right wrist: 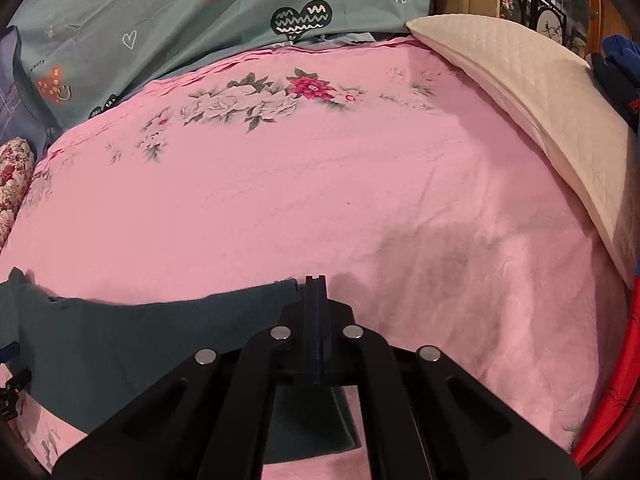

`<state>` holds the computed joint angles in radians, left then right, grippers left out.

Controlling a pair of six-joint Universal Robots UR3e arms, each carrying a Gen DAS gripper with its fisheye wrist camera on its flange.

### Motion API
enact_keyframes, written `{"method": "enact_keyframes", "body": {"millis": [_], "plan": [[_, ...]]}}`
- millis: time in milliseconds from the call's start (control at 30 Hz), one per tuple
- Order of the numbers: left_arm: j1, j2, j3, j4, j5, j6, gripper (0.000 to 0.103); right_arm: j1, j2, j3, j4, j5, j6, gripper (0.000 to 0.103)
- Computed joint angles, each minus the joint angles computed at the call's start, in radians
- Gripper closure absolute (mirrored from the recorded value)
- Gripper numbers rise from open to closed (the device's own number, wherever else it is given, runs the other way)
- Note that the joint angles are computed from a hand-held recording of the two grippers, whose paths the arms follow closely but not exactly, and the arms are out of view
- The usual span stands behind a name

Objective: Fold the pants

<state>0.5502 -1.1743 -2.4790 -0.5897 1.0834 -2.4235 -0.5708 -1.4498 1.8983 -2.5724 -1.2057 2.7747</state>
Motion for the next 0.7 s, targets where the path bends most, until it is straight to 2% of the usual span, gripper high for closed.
{"method": "enact_keyframes", "body": {"millis": [67, 133, 200, 267, 333, 367, 467, 533, 567, 600, 633, 700], "plan": [[0.003, 0.001, 0.004, -0.010, -0.002, 0.001, 0.033, 0.020, 0.056, -0.035, 0.031, -0.027, 0.012, 0.103], [0.021, 0.028, -0.001, -0.030, -0.010, 0.009, 0.033, 0.019, 0.043, -0.010, -0.009, -0.024, 0.036, 0.103], [0.085, 0.108, -0.014, -0.099, -0.050, 0.042, 0.033, 0.008, -0.027, 0.032, -0.032, 0.019, 0.044, 0.103], [0.173, 0.186, -0.002, -0.197, -0.097, 0.091, 0.033, 0.022, -0.105, 0.054, 0.006, 0.075, 0.011, 0.103], [0.219, 0.169, 0.018, -0.181, -0.096, 0.096, 0.032, 0.070, -0.155, 0.041, 0.104, 0.125, -0.041, 0.103], [0.221, 0.126, 0.030, -0.137, -0.075, 0.078, 0.032, 0.111, -0.156, 0.032, 0.122, 0.111, -0.054, 0.103], [0.189, -0.089, 0.088, -0.008, 0.045, 0.021, 0.029, 0.240, -0.020, -0.066, 0.187, -0.046, 0.009, 0.103], [0.240, -0.105, 0.089, -0.039, 0.022, 0.055, 0.027, 0.251, 0.021, -0.090, 0.195, -0.065, 0.043, 0.103], [0.264, -0.069, 0.082, -0.068, 0.006, 0.080, 0.027, 0.281, 0.025, -0.121, 0.209, -0.104, 0.070, 0.098], [0.299, -0.020, 0.073, -0.108, -0.027, 0.107, 0.029, 0.305, 0.017, -0.144, 0.220, -0.102, 0.080, 0.097], [0.354, 0.041, 0.071, -0.183, -0.091, 0.158, 0.029, 0.315, 0.006, -0.177, 0.253, -0.030, 0.069, 0.095], [0.401, 0.080, 0.069, -0.198, -0.141, 0.185, 0.025, 0.401, 0.034, -0.309, 0.333, 0.075, 0.076, 0.064]]}}
